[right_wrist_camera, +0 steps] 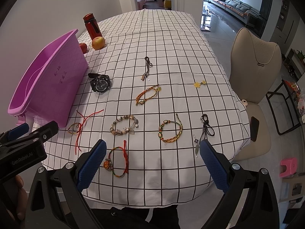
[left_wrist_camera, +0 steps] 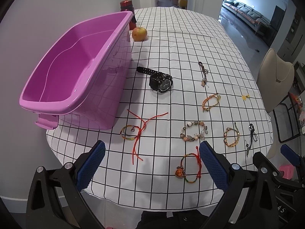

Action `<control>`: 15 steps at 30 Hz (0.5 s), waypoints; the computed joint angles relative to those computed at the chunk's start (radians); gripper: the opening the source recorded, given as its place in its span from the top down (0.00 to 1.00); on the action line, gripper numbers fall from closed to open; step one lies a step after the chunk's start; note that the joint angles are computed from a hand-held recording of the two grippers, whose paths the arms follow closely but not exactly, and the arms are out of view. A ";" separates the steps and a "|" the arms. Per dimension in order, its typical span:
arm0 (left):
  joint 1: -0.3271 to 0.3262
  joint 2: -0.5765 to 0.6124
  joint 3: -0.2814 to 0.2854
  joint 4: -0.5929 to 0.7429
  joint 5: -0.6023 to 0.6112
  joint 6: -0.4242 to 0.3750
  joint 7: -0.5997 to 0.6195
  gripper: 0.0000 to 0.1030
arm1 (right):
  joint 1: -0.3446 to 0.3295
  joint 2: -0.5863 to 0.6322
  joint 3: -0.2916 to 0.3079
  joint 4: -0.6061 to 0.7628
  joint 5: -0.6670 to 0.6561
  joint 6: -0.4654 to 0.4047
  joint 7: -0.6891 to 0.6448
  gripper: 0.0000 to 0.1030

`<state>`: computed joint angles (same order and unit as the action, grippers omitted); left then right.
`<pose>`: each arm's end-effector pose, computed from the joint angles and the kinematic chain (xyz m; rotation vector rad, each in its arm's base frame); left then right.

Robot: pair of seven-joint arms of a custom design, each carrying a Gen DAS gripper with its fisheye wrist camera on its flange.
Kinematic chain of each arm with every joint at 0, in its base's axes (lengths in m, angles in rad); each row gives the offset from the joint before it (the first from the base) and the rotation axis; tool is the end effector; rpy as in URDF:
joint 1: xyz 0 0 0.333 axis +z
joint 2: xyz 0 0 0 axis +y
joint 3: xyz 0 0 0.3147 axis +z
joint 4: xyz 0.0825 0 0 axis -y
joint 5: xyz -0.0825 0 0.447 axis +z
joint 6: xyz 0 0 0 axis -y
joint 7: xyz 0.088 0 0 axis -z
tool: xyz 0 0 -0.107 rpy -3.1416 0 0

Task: Organize jewelry

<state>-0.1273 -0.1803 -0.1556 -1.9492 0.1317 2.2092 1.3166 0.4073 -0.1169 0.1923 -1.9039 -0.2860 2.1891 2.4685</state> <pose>0.5806 -0.1701 0.5900 -1.8673 2.0382 -0.4305 0.5176 0.3471 0.5761 -1.7516 2.0895 -0.4165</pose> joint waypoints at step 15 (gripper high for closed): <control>0.003 -0.001 0.002 -0.001 -0.002 0.002 0.003 0.06 | 0.001 0.006 0.001 0.005 -0.003 -0.001 0.000 0.09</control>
<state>-0.1245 -0.1814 -0.1533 -1.9500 0.1301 2.2109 1.3192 0.4083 -0.1106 0.1931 -1.8985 -0.2894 2.1882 2.4680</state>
